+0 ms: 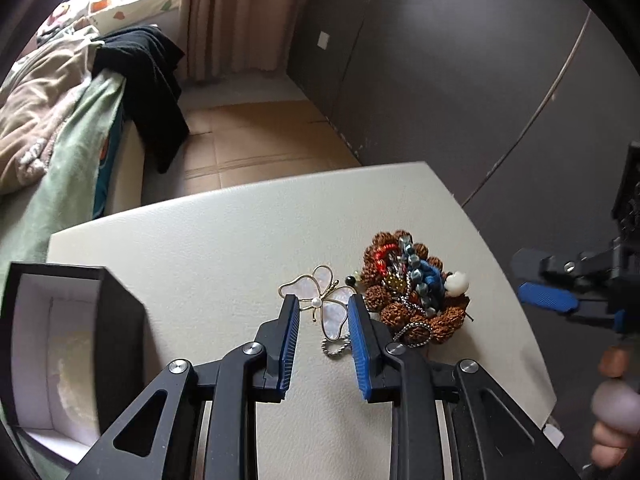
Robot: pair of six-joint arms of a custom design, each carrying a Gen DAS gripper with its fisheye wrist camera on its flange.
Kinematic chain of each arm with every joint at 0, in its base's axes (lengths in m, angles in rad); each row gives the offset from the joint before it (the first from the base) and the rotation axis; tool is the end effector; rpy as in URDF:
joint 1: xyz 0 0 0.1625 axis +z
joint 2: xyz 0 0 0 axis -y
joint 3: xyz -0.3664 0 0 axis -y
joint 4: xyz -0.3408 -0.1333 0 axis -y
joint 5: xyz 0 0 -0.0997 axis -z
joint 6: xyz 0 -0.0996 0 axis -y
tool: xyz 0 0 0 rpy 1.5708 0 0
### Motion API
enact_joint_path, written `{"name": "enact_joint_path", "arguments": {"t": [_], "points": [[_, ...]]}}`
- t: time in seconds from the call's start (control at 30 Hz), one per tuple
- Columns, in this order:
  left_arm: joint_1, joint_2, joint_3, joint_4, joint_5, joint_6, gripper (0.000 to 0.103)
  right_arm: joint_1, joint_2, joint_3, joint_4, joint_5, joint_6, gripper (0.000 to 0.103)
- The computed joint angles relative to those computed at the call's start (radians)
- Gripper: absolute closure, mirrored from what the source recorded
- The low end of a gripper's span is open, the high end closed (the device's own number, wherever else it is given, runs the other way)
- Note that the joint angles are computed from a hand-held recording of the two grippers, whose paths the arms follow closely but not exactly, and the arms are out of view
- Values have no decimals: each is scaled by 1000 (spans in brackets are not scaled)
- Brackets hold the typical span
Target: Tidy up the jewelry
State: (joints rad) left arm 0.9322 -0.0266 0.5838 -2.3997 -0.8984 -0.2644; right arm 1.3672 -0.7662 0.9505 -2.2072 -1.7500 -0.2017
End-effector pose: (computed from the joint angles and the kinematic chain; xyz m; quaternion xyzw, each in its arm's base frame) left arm -0.3036 -0.7367 -0.0563 0.1301 0.9273 -0.2577 0.2383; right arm -0.0348 -0.7398 0.3095 -0.0210 -0.9706 0.2011 0.1303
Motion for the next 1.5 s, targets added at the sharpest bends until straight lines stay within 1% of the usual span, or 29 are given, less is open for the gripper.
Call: {"name": "enact_joint_path", "arguments": {"t": [0.1, 0.13, 0.17, 0.2, 0.27, 0.33, 0.43, 0.53, 0.63, 0.77, 0.93, 1.0, 1.03, 1.07, 1.1, 1.2, 1.3, 1.5], "points": [[-1, -36, 57, -43, 0, -1, 77, -4, 5, -4, 13, 17, 8, 29], [-2, -47, 76, -60, 2, -1, 77, -5, 8, -6, 13, 24, 12, 32], [-2, -52, 84, -68, 5, 0, 77, -6, 12, -7, 13, 24, 14, 39], [-4, -60, 98, -79, 11, 1, 77, -6, 16, -11, 16, 23, 18, 41], [-3, -74, 118, -94, 11, 1, 77, -6, 32, -27, 26, 14, 25, 52], [-3, -91, 146, -114, 7, -1, 77, -4, 49, -45, 29, 3, 16, 55], [-2, -102, 161, -127, 8, 0, 77, 3, 76, -77, 37, -19, 5, 55], [-2, -113, 177, -141, 5, 0, 77, 2, 103, -117, 81, -35, 23, 55], [-1, -119, 185, -147, 6, 3, 77, -8, 97, -117, 134, -13, 69, 55], [-3, -127, 197, -154, 9, 3, 77, -11, 72, -66, 133, 6, 86, 55], [-5, -134, 210, -163, 14, 0, 77, -24, 90, -79, 157, 56, 136, 55], [-5, -134, 211, -160, 16, -2, 77, -27, 87, -72, 133, 62, 157, 67], [-5, -134, 211, -156, 17, -4, 77, -30, 83, -66, 120, 67, 165, 71], [-5, -133, 210, -153, 18, -4, 77, -34, 76, -55, 107, 78, 173, 81], [-6, -133, 211, -150, 19, -5, 77, -35, 72, -50, 100, 83, 173, 82], [-9, -139, 220, -156, 20, -5, 77, -28, 47, -13, 43, 96, 134, 83], [-12, -150, 240, -175, 23, -2, 77, -12, 8, 48, -39, 118, 70, 83], [-20, -188, 309, -221, 34, -4, 77, 9, -50, 139, -146, 149, -29, 83]]}}
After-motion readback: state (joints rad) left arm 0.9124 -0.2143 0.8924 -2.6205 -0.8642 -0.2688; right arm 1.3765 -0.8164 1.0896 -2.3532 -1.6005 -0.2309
